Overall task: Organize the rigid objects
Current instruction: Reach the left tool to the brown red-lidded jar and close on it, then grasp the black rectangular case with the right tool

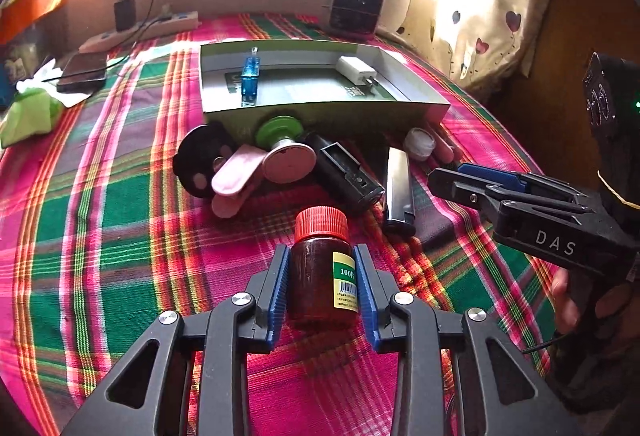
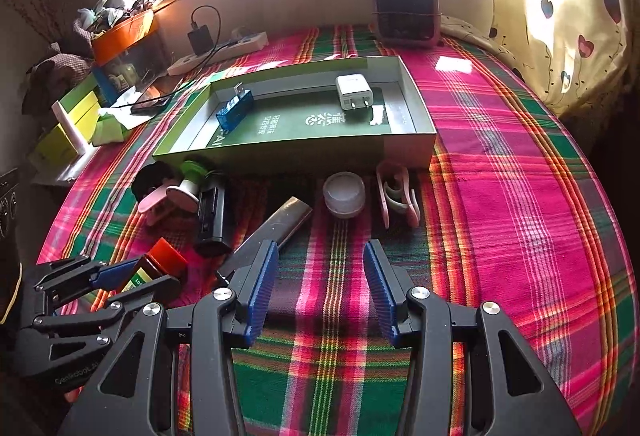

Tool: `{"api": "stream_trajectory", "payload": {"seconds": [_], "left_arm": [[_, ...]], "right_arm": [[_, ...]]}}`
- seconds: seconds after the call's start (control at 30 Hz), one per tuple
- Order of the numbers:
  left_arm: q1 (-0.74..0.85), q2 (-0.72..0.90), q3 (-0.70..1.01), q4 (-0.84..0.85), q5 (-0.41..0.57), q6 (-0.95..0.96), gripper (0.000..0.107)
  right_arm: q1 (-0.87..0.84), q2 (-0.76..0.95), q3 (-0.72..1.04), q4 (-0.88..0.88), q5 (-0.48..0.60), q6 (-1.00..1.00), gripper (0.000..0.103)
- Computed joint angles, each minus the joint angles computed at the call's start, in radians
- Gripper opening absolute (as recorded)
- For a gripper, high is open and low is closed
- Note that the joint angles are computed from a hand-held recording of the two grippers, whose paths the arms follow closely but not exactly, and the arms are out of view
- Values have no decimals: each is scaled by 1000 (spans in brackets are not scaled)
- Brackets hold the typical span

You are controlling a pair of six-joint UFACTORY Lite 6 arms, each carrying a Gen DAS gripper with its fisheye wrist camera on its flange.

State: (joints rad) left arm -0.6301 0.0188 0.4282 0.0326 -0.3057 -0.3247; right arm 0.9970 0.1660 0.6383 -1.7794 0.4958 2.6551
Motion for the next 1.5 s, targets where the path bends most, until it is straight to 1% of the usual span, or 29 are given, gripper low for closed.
{"api": "stream_trajectory", "payload": {"seconds": [0.07,0.1,0.27,0.33,0.47,0.53,0.63,0.77,0.87,0.97,1.13,1.2,1.27,1.37,1.5], "left_arm": [[16,-22,-26,-56,-10,46,31],[27,-29,-37,-48,-14,39,31],[83,-51,-75,77,-50,-65,31],[91,-50,-83,101,-67,-85,31],[89,-46,-90,91,-86,-64,31],[105,-48,-95,144,-96,-109,31],[123,-46,-99,202,-108,-158,31],[134,-48,-101,236,-114,-187,31],[140,-46,-101,259,-120,-207,31],[148,-47,-105,277,-127,-223,31],[147,-48,-104,265,-121,-207,31],[139,-48,-104,240,-118,-188,31],[137,-48,-104,232,-118,-182,31],[138,-45,-102,229,-119,-182,31],[135,-45,-102,226,-121,-187,31]], "right_arm": [[-1,35,38,2,-13,-14,46],[0,54,58,9,-15,-25,46],[-9,136,151,46,-27,-67,46],[-9,168,190,99,-26,-122,46],[-9,218,250,212,-15,-230,46],[-4,231,265,258,-6,-274,47],[17,253,299,404,45,-421,47],[28,218,247,390,62,-397,47],[30,200,211,333,65,-340,47],[40,209,211,309,82,-320,47],[36,206,206,290,76,-302,47],[37,200,198,276,73,-289,44],[40,196,192,267,72,-285,35],[41,182,173,240,65,-267,29],[34,164,147,200,54,-228,25]]}}
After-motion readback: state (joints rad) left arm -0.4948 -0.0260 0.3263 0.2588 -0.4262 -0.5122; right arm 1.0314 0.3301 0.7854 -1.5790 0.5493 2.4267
